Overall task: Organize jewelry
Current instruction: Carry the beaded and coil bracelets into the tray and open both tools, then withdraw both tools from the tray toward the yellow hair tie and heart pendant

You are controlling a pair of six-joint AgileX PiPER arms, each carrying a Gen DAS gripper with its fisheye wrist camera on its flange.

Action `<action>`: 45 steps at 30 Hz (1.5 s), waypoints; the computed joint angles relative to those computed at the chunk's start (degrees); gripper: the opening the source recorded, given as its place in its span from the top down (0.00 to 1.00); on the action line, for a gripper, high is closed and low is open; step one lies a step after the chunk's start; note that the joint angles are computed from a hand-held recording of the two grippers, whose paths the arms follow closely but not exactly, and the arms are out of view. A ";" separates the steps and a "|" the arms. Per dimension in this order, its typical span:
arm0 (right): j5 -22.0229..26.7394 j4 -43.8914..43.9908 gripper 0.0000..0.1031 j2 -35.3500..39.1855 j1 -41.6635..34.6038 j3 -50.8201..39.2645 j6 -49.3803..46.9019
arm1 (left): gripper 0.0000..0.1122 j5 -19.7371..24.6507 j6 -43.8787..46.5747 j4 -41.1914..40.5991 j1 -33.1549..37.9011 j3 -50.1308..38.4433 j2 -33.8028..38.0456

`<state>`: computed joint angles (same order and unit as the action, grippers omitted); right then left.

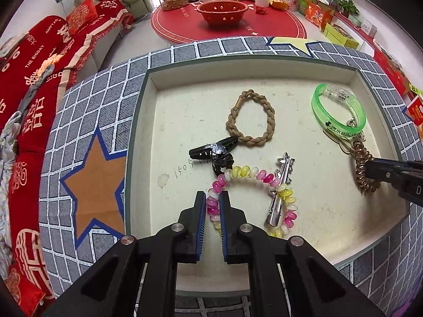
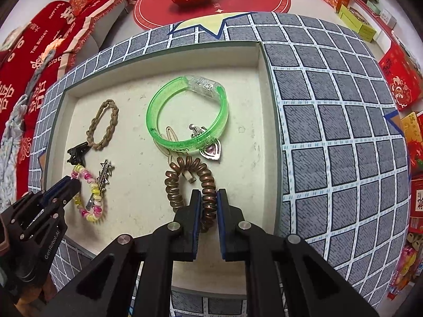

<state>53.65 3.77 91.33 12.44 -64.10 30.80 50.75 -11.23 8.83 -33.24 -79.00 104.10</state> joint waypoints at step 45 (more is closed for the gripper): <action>0.77 0.37 0.43 -23.30 10.26 11.05 16.70 | 0.08 -1.18 -3.52 0.69 -0.20 14.93 -19.11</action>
<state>54.42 4.14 68.03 22.69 -53.05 47.50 49.57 -14.75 9.52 -33.44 -64.07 84.99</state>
